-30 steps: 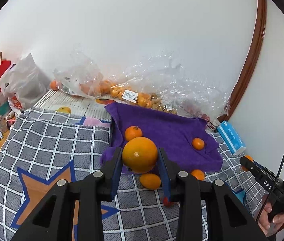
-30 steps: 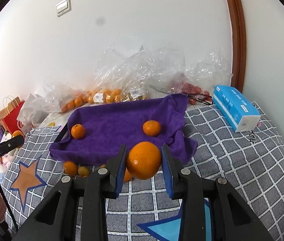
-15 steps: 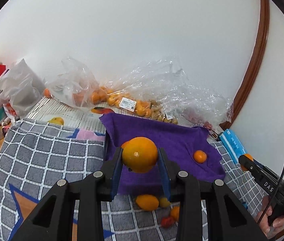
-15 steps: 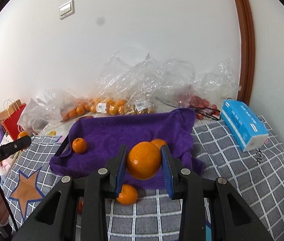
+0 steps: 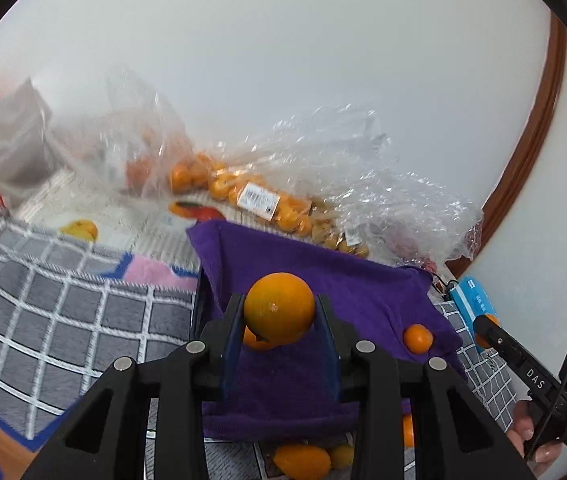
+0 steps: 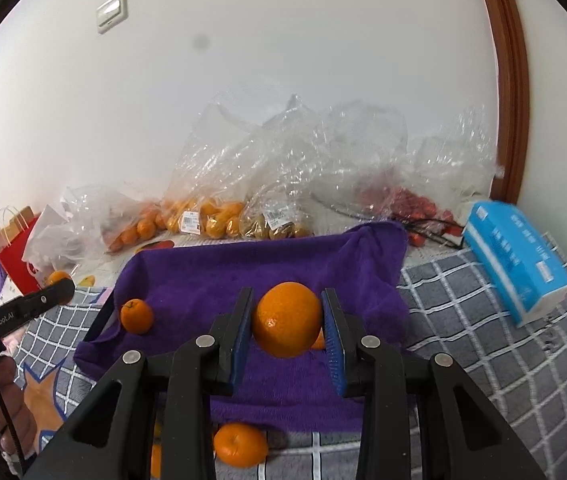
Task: Organize fruits
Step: 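Lift both held oranges and carry them toward the purple towel, then lower both oranges onto the purple towel and open both tools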
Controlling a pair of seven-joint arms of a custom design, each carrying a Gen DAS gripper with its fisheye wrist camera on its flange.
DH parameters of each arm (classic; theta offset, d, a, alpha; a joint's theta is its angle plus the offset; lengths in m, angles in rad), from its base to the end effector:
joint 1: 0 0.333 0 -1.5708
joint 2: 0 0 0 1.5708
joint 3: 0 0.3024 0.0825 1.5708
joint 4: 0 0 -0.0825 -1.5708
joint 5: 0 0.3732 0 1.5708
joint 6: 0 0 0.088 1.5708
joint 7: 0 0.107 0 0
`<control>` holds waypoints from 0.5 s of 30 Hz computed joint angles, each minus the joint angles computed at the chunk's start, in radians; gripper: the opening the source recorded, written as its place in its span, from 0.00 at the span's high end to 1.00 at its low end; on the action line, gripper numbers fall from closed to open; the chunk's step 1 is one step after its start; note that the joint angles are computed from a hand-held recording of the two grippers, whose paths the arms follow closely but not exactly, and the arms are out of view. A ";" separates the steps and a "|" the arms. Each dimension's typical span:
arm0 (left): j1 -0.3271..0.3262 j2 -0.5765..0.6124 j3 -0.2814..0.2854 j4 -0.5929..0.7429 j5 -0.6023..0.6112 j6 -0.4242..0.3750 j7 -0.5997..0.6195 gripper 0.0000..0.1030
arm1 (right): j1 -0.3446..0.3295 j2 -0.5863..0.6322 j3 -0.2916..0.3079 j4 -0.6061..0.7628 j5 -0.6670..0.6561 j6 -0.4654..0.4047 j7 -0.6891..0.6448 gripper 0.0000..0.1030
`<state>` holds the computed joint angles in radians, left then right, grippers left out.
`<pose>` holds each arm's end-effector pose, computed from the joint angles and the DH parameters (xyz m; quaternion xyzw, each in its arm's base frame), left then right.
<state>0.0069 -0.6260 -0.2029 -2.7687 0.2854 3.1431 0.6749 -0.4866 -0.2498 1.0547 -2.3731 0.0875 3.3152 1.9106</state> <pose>0.3736 -0.1050 0.4992 -0.7295 0.4899 -0.4166 0.2329 0.4302 0.2978 0.4971 -0.6762 0.5263 -0.2424 0.4550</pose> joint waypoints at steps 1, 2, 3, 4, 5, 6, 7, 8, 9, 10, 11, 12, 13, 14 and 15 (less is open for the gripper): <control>0.003 0.010 -0.002 0.007 -0.002 -0.022 -0.003 0.68 | -0.004 0.017 0.004 -0.003 -0.003 0.016 -0.002 0.68; 0.006 0.020 -0.001 0.009 -0.003 -0.019 -0.007 0.68 | -0.023 0.026 0.021 0.005 0.001 0.003 -0.010 0.68; 0.003 0.030 0.006 0.007 -0.005 -0.005 -0.008 0.68 | -0.057 0.026 0.051 0.013 -0.002 -0.013 -0.008 0.68; -0.005 0.042 0.017 0.006 -0.007 0.008 -0.005 0.68 | -0.077 0.030 0.067 0.015 -0.012 -0.012 0.001 0.68; -0.004 0.048 0.017 0.006 -0.006 0.009 -0.003 0.68 | -0.102 0.038 0.087 0.020 -0.022 -0.020 0.008 0.68; 0.018 0.052 -0.004 0.009 0.000 0.003 -0.008 0.68 | -0.121 0.040 0.102 0.025 -0.034 -0.035 0.019 0.68; 0.046 0.051 -0.033 0.012 0.008 -0.009 -0.018 0.68 | -0.143 0.043 0.119 0.029 -0.048 -0.048 0.034 0.68; 0.053 0.053 -0.039 0.013 0.014 -0.009 -0.022 0.68 | -0.153 0.050 0.125 0.033 -0.060 -0.060 0.048 0.68; 0.049 0.059 -0.033 0.013 0.016 -0.005 -0.022 0.68 | -0.153 0.055 0.121 0.033 -0.072 -0.066 0.058 0.68; 0.034 0.066 -0.019 0.013 0.015 -0.001 -0.017 0.68 | -0.156 0.058 0.120 0.032 -0.085 -0.069 0.068 0.68; 0.016 0.074 0.000 0.011 0.011 0.007 -0.012 0.68 | -0.175 0.056 0.134 0.032 -0.100 -0.068 0.082 0.68; 0.000 0.081 0.016 0.009 0.006 0.016 -0.007 0.68 | -0.185 0.056 0.140 0.030 -0.113 -0.070 0.095 0.68; -0.009 0.086 0.024 0.010 0.003 0.016 -0.002 0.68 | -0.176 0.069 0.129 0.029 -0.127 -0.072 0.099 0.68; -0.011 0.090 0.026 0.011 0.000 0.014 0.000 0.68 | -0.167 0.087 0.118 0.030 -0.138 -0.079 0.105 0.68; -0.010 0.094 0.025 0.013 -0.001 0.015 0.001 0.68 | -0.166 0.099 0.113 0.033 -0.150 -0.087 0.115 0.68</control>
